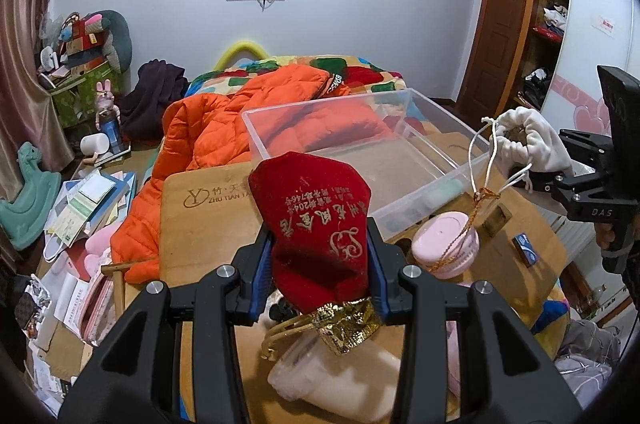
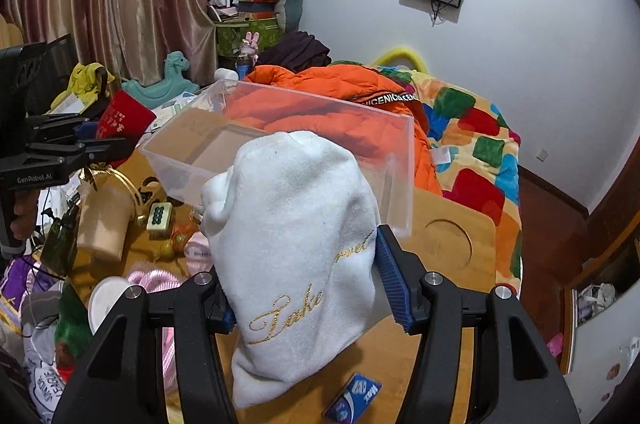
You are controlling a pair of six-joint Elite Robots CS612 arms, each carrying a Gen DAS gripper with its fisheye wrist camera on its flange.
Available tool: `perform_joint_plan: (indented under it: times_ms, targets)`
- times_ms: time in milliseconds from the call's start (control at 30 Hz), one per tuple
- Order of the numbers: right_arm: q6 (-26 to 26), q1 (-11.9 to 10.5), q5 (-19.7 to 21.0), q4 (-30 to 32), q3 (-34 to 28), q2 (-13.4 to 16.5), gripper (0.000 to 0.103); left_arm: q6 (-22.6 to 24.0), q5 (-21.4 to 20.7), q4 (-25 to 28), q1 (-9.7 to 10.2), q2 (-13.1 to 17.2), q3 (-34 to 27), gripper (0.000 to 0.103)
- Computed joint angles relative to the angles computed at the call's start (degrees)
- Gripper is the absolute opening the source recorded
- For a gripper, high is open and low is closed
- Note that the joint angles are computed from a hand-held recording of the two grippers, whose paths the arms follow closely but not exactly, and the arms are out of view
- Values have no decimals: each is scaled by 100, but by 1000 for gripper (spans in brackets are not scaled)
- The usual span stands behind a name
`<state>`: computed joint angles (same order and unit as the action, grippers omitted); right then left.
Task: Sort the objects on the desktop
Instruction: 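Carry the red pouch and white beanie into the clear box and release both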
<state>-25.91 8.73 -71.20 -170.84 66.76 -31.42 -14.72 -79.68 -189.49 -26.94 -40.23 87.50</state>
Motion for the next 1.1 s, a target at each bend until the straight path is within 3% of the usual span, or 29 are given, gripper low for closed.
perform_joint_plan:
  times_ms: [400, 667, 1100]
  targets:
    - [-173, 69, -56, 449, -553, 230, 53, 166, -381, 250, 101, 101, -398, 41]
    - [-489, 133, -157, 967, -1136, 486, 53, 298, -859, 934, 210, 216, -864, 41]
    - [-921, 230, -357, 1779, -2018, 908, 54, 540, -925, 2020, 224, 454, -1487, 42]
